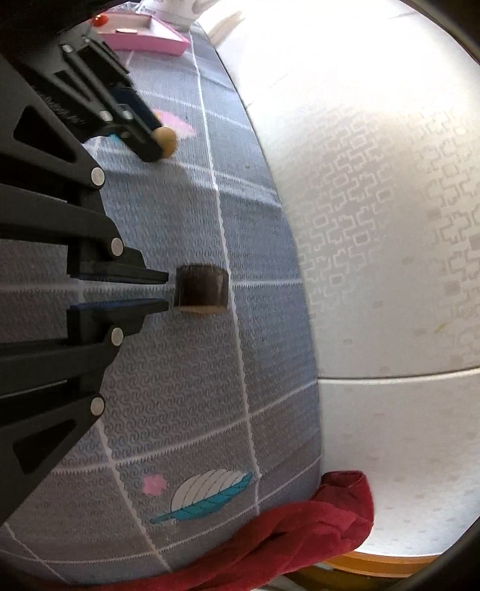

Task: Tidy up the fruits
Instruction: 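Hold the brown fruit in the left tool while the right tool grasps the dark cylinder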

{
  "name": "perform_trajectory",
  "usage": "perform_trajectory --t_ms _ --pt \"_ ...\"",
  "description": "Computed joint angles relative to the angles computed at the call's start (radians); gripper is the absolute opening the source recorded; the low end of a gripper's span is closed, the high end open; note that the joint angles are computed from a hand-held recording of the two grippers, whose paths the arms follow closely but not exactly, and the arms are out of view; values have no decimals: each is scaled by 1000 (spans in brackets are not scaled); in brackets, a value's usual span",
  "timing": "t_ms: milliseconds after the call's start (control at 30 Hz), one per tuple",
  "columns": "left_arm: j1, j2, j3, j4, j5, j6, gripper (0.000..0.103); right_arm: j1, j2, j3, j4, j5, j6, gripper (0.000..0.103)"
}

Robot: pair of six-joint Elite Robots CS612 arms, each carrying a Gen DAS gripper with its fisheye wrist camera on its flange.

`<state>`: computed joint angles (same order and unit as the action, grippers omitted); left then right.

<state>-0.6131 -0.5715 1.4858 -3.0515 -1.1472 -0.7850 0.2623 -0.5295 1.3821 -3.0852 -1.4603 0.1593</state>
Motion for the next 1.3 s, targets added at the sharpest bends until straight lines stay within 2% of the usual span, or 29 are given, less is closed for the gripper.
perform_trajectory --t_ms 67,500,700,933,1033,1167,1300 --pt "-6 -17 31 -1 17 -2 27 3 -5 10 -11 5 -20 8" --pt "-39 -97 194 -32 78 -74 27 7 -28 49 26 172 -136 8" --pt "-55 -130 267 -55 80 -125 27 23 -41 66 30 185 -200 8" --pt "-69 -137 304 -95 98 -120 27 38 -36 60 35 181 -235 8" --pt "-72 -138 315 -112 104 -101 27 35 -41 71 44 194 -243 8" --pt "-73 -145 339 -144 99 -122 27 36 -49 90 34 186 -240 6" --pt "-77 -151 359 -165 99 -132 26 30 -78 146 -16 201 -246 6"
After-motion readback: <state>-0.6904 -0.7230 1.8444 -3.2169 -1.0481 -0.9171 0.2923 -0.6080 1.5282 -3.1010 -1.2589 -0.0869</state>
